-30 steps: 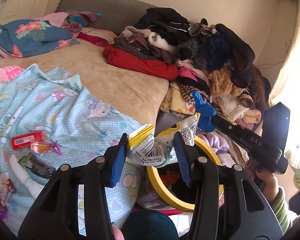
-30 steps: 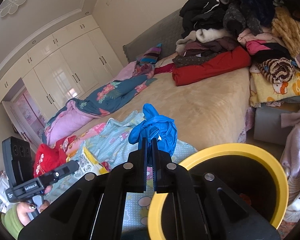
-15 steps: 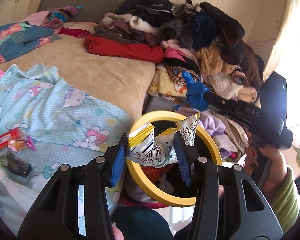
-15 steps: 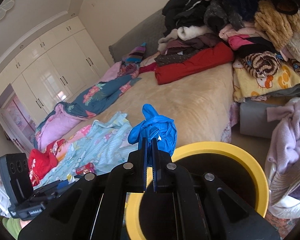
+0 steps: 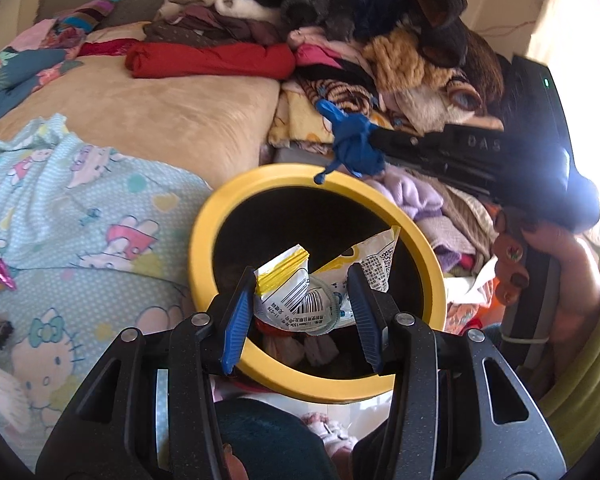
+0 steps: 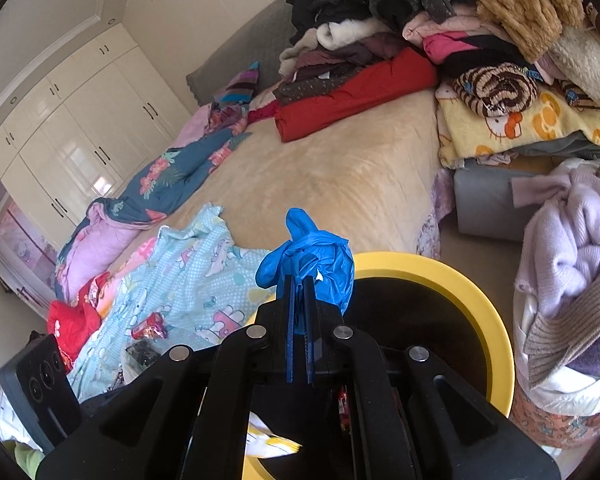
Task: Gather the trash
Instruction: 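Open both grippers to drop the glove and wrapper into the bin, then move both open grippers back over the foam net and candy wrappers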
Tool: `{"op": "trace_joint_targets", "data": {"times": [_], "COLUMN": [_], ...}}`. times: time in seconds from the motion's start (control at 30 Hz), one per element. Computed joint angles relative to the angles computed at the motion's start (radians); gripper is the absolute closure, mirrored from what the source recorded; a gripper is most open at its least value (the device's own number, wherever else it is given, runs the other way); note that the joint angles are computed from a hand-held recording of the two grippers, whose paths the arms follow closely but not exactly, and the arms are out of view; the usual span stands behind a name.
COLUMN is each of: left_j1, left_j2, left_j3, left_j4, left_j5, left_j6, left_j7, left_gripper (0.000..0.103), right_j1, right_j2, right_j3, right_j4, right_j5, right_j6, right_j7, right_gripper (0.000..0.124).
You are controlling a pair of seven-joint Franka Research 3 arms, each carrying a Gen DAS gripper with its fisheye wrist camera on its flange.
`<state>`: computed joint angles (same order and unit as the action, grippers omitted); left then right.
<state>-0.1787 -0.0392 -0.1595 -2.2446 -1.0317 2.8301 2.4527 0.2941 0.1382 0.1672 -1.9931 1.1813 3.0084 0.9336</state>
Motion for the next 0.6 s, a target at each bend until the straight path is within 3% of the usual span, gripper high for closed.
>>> {"op": "trace_joint_targets", "data": {"times": [0.2,0.23,0.27,0.3,0.33,0.4,0.43,0.5,0.6], "left_j1": [-0.002,-0.001,0.000,0.001,0.001,0.003,0.003,0.008,0.002], "left_j2": [0.034,0.037,0.042,0.044,0.047,0.047,0.045,0.037,0.019], "left_j3": [-0.017,-0.021,-0.024,-0.028,-0.031,-0.037,-0.039,-0.035,-0.034], "left_j4": [0.007,0.009,0.012,0.013,0.011,0.005,0.002,-0.005,-0.030], "left_j5": [0.024,0.018,0.003,0.007,0.009,-0.025,-0.048,-0.103,-0.114], "left_j6": [0.001,-0.002,-0.005,-0.001,0.015,0.054,0.076,0.096,0.173], "left_j7": [-0.006,0.001,0.022,0.021,0.017,0.033,0.042,0.059,0.049], "left_gripper": [0.065,0.065,0.063,0.059,0.055,0.019,0.012,0.011,0.011], "right_j1": [0.003,0.002,0.004,0.007,0.016,0.005,-0.002,-0.005,-0.012], "right_j2": [0.010,0.012,0.014,0.015,0.015,0.016,0.016,0.014,0.013], "right_j3": [-0.017,-0.020,-0.027,-0.032,-0.045,-0.035,-0.029,-0.019,0.004], "right_j4": [-0.009,-0.010,-0.014,-0.019,-0.029,-0.036,-0.035,-0.042,-0.042], "right_j5": [-0.099,-0.119,-0.156,-0.190,-0.247,-0.261,-0.260,-0.267,-0.259], "right_j6": [-0.019,-0.023,-0.025,-0.019,-0.008,0.012,0.014,0.040,0.075], "right_j7": [0.112,0.135,0.174,0.213,0.282,0.310,0.311,0.318,0.287], "right_gripper": [0.117,0.115,0.102,0.075,0.066,0.062,0.060,0.049,0.045]}}
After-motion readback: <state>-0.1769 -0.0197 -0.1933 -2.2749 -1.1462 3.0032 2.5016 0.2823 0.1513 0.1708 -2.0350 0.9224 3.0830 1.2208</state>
